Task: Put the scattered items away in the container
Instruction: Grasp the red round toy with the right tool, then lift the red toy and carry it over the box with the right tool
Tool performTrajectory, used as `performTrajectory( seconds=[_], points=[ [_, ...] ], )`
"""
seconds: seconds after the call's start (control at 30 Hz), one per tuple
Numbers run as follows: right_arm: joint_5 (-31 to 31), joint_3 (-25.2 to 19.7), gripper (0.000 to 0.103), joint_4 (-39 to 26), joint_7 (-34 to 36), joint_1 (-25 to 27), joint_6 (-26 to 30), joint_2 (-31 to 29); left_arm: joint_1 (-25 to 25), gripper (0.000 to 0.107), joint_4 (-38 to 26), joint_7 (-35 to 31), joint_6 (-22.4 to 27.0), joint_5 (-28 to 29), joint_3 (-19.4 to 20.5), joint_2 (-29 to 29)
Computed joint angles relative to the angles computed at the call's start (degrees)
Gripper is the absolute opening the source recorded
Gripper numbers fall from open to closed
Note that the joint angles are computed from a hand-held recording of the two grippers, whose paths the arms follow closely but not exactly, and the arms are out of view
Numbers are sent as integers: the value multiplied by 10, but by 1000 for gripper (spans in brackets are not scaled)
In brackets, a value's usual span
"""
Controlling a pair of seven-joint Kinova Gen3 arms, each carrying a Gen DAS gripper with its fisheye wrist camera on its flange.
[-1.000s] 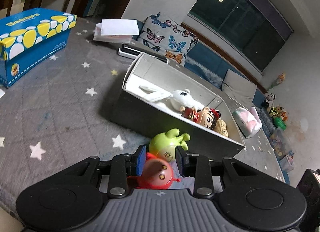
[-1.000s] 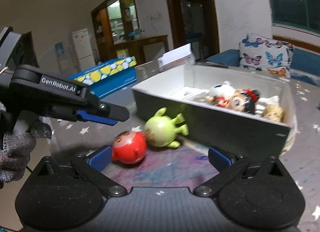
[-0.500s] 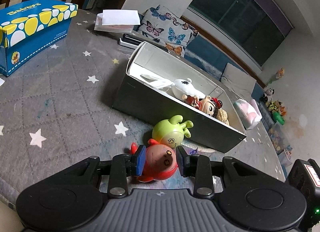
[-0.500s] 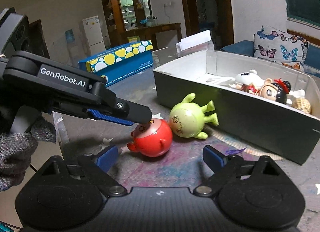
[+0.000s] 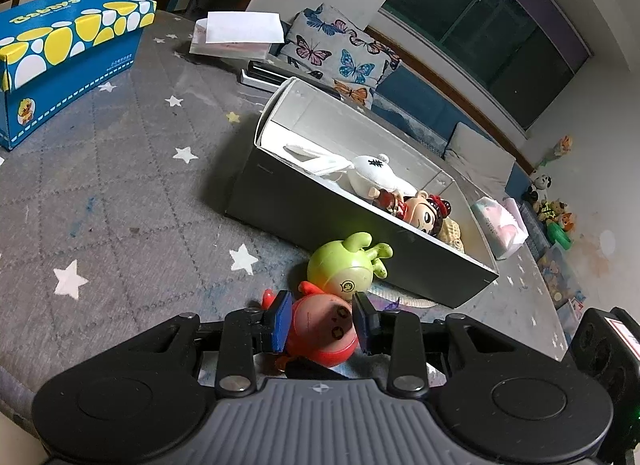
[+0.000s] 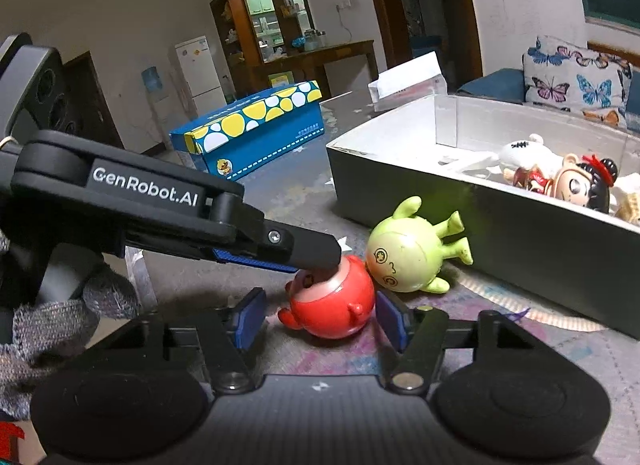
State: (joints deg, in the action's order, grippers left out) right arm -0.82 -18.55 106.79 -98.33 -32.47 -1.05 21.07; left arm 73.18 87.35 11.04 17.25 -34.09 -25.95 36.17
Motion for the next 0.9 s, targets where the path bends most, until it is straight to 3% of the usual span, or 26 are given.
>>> performTrajectory(
  seconds=[0.37,0.6,0.9],
  points=[
    [-6,13,51,-7,-5,-10,8,6,-10,37,-2,-9,-2,13,10,0],
    [-6,39,49,-2,-5,-35,6,4,-19,42,-5,-16,-1,18,22,2],
    [-9,81,49,9,-6,-76,5,-8,-5,43,12,-16,-30,51,4,-1]
  ],
)
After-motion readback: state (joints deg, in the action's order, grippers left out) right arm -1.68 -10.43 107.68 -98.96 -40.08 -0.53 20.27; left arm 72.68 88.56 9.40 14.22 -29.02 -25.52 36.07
